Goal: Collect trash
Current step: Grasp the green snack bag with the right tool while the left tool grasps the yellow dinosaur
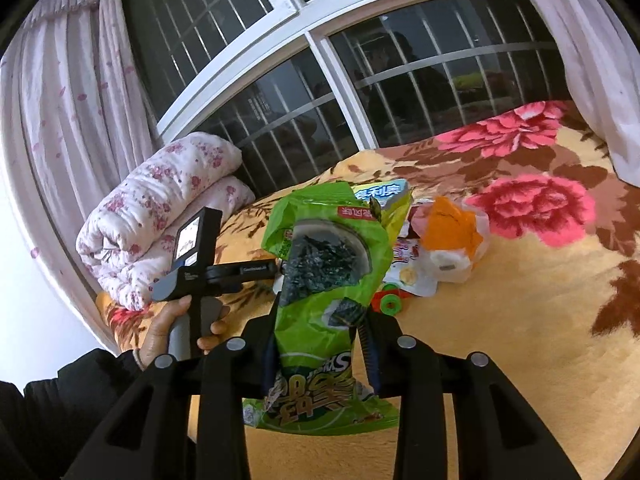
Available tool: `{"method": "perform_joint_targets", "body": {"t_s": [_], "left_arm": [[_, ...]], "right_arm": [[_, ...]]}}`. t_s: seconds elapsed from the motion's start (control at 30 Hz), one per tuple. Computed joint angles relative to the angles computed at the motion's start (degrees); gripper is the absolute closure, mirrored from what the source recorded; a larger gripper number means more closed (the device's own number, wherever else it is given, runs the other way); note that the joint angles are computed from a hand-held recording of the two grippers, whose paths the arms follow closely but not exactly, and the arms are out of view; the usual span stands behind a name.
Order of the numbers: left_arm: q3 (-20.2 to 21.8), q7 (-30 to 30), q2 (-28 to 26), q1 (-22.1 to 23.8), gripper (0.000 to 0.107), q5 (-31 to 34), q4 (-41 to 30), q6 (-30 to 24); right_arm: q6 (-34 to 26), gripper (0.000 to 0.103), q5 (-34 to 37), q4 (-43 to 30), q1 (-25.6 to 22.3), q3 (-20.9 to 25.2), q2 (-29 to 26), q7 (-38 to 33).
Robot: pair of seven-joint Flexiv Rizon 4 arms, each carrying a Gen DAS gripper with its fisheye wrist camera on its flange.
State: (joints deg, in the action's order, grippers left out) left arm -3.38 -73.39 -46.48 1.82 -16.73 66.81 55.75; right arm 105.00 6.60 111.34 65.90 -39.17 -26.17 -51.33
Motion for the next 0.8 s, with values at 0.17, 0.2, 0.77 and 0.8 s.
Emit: {"method": "perform_joint_targets", "body": {"t_s": [0.17,0.2,0.77,0.8], "left_arm": [[-3.0,2.3,-1.2,2.0,0.016,-3.6,-1.1,-0.9],[-3.7,3.2,-1.0,2.4,0.023,-4.4,-0.4,-0.4],[-13.5,29.2,11.4,8.4,0.07,-20.3,21.3,13.9],[-14.5,31.3,12.5,9.1,0.07,-22.0,23.1,15.1]], "right_arm": [[-0.3,0.069,-0.3,-0.3,-0.6,0.9,-0.1,0.2],[-0.5,0.069,-0.3,-0.2,-0.1,0.4,-0.2,0.3],[-1.6,0.069,-1.9,1.7,4.7,-5.5,-0.6,2.0],[-1.6,0.069,-1.9,1.8,5.3,-6.0,-0.7,2.0]]}}
